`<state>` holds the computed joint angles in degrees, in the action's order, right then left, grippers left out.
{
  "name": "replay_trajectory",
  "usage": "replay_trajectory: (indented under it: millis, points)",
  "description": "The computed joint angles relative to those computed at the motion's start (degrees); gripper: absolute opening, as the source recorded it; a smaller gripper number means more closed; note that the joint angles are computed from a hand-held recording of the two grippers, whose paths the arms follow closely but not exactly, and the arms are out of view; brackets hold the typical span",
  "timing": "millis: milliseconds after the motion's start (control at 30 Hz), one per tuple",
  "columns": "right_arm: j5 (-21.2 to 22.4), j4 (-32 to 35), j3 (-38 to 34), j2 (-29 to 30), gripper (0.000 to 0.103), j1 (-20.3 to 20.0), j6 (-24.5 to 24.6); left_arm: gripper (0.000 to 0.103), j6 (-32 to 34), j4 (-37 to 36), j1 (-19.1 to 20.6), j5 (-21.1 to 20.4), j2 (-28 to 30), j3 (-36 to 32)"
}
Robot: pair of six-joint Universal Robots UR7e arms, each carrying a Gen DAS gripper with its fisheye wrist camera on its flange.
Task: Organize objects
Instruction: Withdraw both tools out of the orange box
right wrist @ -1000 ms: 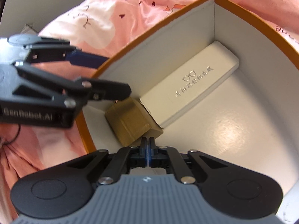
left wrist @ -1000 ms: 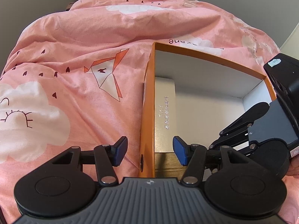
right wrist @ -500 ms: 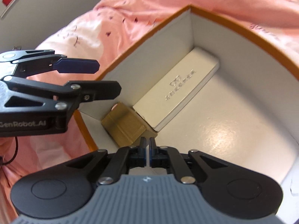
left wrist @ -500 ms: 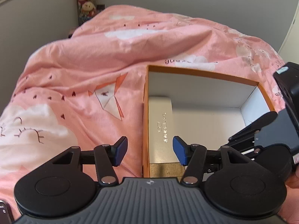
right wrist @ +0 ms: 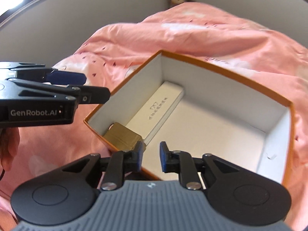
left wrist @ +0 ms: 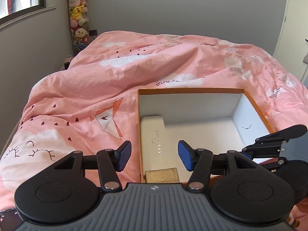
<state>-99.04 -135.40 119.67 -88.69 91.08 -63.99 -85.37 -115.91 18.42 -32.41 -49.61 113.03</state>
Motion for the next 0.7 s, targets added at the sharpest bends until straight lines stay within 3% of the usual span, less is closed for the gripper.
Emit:
replay_trajectory:
  millis: [167,267,467,700]
  points:
    - [2.5,-1.4,3.2,-4.7,0.029,-2.0,2.9,0.066,4.9,-7.0,-1.0,-4.6,-0.9,1.8]
    - [3.3,-3.1,5.4,-7.7,0.029,-3.1,3.1,0.063,7.2,-10.3,-1.3,-8.3,-1.3,2.9]
    - [0.9,-2.4,7.6,-11.9,0.031,-4.0,5.6,0.056,8.2,-13.2,-1.9,-14.8,-1.3,4.8]
    - [-3.6,-2.7,10.7,-14.6,0.031,-5.5,3.5,0.052,9.1,-22.6,-0.4,-21.9,-0.6,8.7]
